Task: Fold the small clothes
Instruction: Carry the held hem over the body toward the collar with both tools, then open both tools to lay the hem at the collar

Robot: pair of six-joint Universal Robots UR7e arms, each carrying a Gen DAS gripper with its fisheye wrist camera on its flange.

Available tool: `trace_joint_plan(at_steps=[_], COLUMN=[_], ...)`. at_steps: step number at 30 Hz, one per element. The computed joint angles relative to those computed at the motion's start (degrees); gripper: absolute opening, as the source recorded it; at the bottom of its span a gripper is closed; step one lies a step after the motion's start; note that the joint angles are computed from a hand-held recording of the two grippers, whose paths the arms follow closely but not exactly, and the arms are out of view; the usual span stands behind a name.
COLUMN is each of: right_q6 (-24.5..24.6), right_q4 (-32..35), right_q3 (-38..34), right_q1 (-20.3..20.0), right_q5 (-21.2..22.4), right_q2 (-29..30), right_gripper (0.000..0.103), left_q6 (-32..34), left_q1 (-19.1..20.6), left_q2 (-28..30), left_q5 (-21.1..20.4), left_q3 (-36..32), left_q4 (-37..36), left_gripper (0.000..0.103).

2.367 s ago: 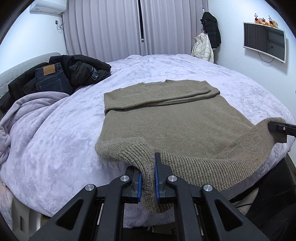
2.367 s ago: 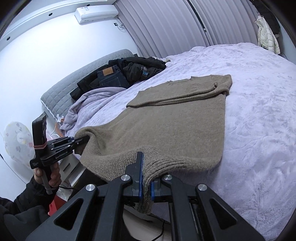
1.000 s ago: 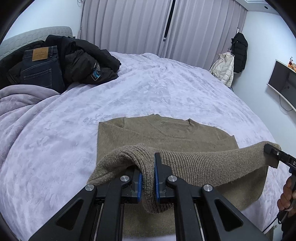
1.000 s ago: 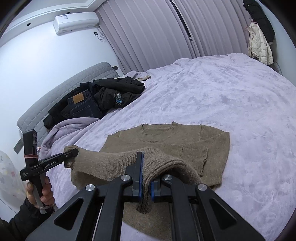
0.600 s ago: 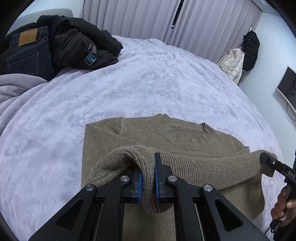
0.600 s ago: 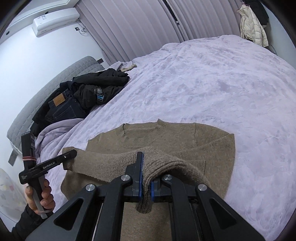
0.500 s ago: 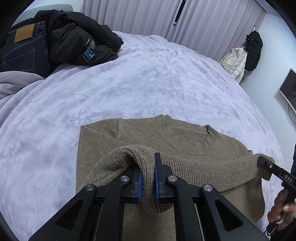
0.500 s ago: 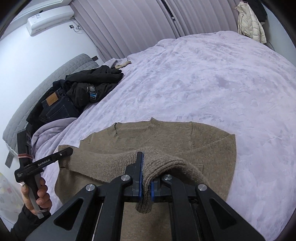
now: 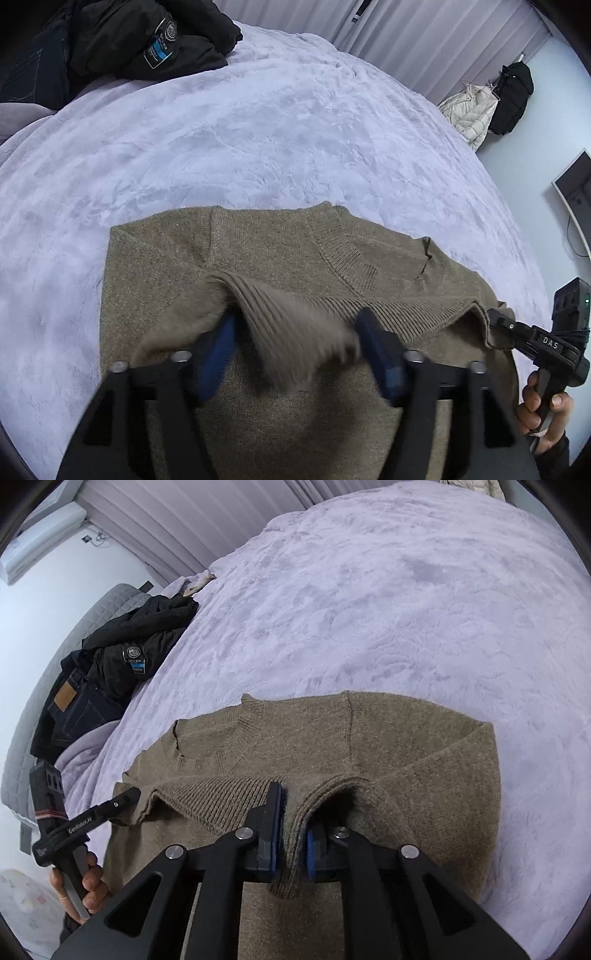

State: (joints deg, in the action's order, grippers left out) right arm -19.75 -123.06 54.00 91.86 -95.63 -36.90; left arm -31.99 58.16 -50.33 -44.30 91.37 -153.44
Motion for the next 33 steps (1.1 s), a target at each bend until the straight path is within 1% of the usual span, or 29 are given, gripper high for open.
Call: trace_joint_plan(at_steps=[1,2,3,5,6,7,10,12,14,16,17,18,19,20,21,23,25,26,27,29,32,33], right_q6=[0.94,1.73,2.11,2.08,2.0,1.93,1.11,-2.51,-6.7,-9.86,-11.8,-13.16,-14.68,-16.43,-17.7,-19.28,-17.93,-16.26,-14.99,-15.16,-16.18,-15.94], right_q4=[0.94,1.68,1.67,-1.24,-3.23,-5.0,-9.71,-12.51,-13.36,-14.19,-14.59,-15.3,-16.54,-18.26,-19.63,-21.43,-20.33,-18.85,-17.5,-18.02,-19.57,-19.29], right_q3=[-0.65,-1.14,-1.21,0.21,1.24,2.21,5.11,7.45,8.47,9.46,9.57,9.68,9.55,9.03,8.88,7.46,5.42,4.54,4.41,5.39,6.55,6.53], right_q1=[-0.23,-0.44,-0.47,-0.14,-0.02,0.03,0.84,1.85,3.6,4.66,5.35,5.73,6.2,6.77,6.98,6.97,6.35,5.79,5.13,4.21,3.91,3.94], right_q5=[1.0,1.97,2.26,1.32,1.29,1.37,-0.83,-2.55,-6.65,-8.77,-10.08,-11.31,-13.35,-16.39,-18.38,-21.97,-23.56,-23.13,-21.32,-18.76,-17.9,-17.83], right_q2=[0.16,0.17,0.05,-0.91,-1.57,-2.29,-4.21,-5.0,-4.34,-3.62,-2.75,-2.1,-1.14,0.28,1.06,2.79,3.88,4.01,3.59,2.83,2.44,2.34], right_gripper=[0.02,0.029,0.035,0.069,0.074,0.076,0.076,0.076,0.076,0.076,0.076,0.076,0.076,0.076,0.076,0.076,0.076,0.075,0.075,0.075,0.075,0.075], left_q6=[0.46,0.6,0.43,0.12,-0.31,-1.03,0.49,1.01,3.09,5.4,7.47,7.96,7.12,5.44,4.16,3.25,5.61,8.17,10.08,13.64,13.27,12.77], left_q1=[-0.67,-1.02,-1.35,-1.89,-2.23,-2.62,-3.54,-3.8,-3.75,-3.88,-3.44,-3.13,-2.76,-2.08,-1.53,0.42,1.81,2.47,2.71,2.84,3.49,3.43], left_q2=[-0.26,-0.26,-0.61,-1.98,-2.73,-3.34,-3.37,-1.77,1.34,4.98,7.3,8.73,10.3,11.41,11.34,9.5,7.28,6.25,5.79,4.91,2.23,1.49], left_q5=[1.59,2.7,3.5,4.0,4.48,5.24,6.44,6.72,5.67,7.85,8.35,9.45,11.97,14.6,14.94,11.94,7.68,5.02,3.79,1.42,-4.08,-4.23], left_q3=[0.7,0.57,0.41,1.19,1.84,2.34,2.84,1.12,-2.41,-5.84,-8.72,-10.71,-13.08,-14.84,-15.19,-13.6,-9.99,-7.87,-6.48,-3.79,-0.91,-0.13], left_q4=[-1.92,-2.23,-1.66,-2.48,-3.3,-3.41,-4.42,-1.62,2.21,4.02,6.39,9.35,13.97,17.96,19.54,16.48,8.36,3.39,0.38,-6.35,-12.27,-13.76], left_gripper=[0.088,0.089,0.089,0.089,0.089,0.089,0.089,0.089,0.089,0.089,0.089,0.089,0.089,0.089,0.089,0.089,0.089,0.089,0.089,0.089,0.089,0.089])
